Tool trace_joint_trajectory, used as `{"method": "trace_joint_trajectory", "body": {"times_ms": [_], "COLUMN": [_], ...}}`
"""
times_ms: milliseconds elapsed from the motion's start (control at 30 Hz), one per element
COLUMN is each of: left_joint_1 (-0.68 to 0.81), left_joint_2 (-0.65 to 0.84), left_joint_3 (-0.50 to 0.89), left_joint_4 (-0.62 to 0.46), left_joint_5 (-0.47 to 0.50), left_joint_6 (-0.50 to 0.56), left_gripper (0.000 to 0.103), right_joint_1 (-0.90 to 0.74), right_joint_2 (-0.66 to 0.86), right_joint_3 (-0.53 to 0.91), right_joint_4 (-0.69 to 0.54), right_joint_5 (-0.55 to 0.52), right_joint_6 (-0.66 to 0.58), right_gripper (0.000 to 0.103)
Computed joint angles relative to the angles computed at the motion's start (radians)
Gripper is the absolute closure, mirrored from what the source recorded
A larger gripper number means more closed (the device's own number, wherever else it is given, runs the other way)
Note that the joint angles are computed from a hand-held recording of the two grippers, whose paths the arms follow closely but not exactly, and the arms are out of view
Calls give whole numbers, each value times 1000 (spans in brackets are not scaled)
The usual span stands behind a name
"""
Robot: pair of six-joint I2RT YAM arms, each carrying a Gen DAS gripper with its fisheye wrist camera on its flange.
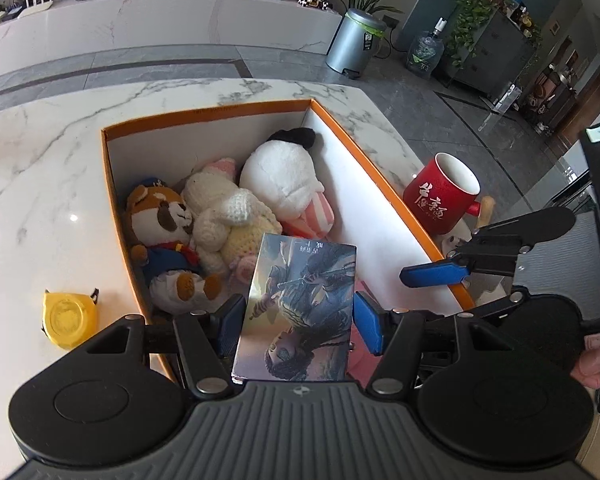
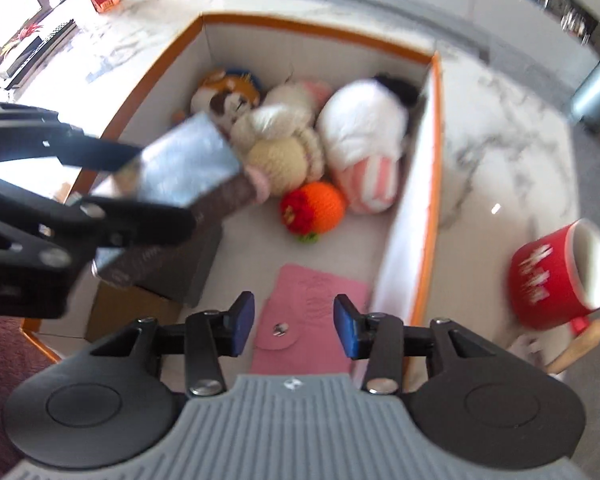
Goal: Organize objects
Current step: 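Lower the pink wallet into the orange box and open the right gripper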
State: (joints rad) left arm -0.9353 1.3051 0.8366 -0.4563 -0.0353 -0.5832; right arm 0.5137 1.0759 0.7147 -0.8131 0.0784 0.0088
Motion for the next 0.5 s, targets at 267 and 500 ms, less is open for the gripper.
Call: {"method": "trace_joint_trajectory", "body": {"times_ms": [267,500], "left_joint_1": [-48,-53], "left_joint_2": [109,163], "left_joint_3": [45,54], "left_joint_4": [-39,-47], "left_joint_5": [58,93], "left_joint_6": [-76,-164], "left_gripper": [34,34], "right_joint_1": [-42,-110], "right_joint_2": [-113,-130], "right_joint_3": [-27,-68], "right_joint_4": [-32,4], "right_joint_5": [22,-8], "right_joint_6": [-77,-177], "right_gripper": [64,69]}}
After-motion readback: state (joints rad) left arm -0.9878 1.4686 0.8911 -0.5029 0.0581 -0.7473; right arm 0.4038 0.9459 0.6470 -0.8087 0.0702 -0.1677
